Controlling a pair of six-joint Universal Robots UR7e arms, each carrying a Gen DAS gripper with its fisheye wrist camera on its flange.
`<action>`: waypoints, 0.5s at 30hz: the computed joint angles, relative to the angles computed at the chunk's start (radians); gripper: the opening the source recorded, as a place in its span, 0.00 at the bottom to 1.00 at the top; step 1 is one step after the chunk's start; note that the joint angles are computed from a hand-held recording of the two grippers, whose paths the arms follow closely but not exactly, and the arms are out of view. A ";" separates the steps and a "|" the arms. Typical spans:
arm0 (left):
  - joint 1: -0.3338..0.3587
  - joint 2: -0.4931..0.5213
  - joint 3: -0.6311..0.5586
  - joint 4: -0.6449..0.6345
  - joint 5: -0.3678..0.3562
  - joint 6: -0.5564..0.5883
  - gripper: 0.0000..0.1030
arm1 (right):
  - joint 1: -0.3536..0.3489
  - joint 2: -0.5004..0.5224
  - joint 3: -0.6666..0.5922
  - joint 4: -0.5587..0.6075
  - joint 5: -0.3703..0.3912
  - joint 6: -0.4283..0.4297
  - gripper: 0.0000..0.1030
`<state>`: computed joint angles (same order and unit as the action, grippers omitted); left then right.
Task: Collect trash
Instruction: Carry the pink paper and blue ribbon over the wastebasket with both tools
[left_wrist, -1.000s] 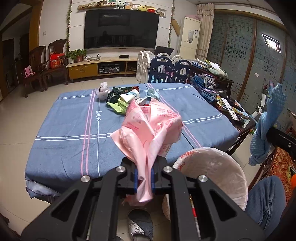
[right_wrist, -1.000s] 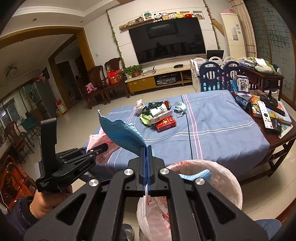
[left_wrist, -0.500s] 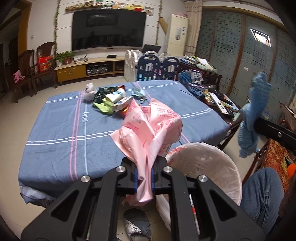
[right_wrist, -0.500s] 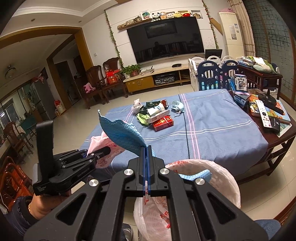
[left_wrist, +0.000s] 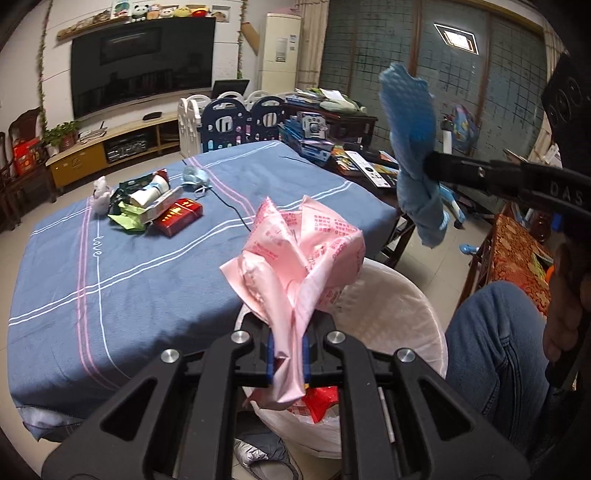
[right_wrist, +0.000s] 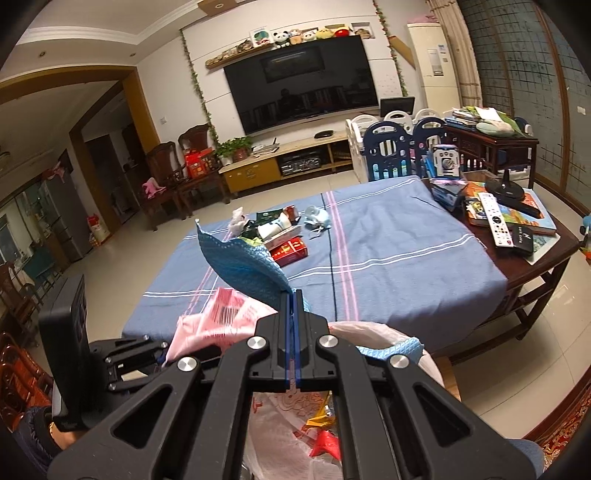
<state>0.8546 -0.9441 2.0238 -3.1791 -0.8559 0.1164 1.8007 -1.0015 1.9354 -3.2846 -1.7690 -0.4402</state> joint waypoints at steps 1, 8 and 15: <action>0.001 0.001 -0.001 0.005 -0.007 0.003 0.11 | -0.001 -0.002 0.000 -0.001 -0.001 0.000 0.02; 0.002 0.005 0.000 0.011 -0.031 0.012 0.12 | -0.003 -0.002 0.000 -0.003 -0.007 -0.002 0.02; 0.001 0.005 0.001 0.028 -0.054 0.023 0.18 | -0.002 0.000 0.001 -0.012 -0.012 0.000 0.02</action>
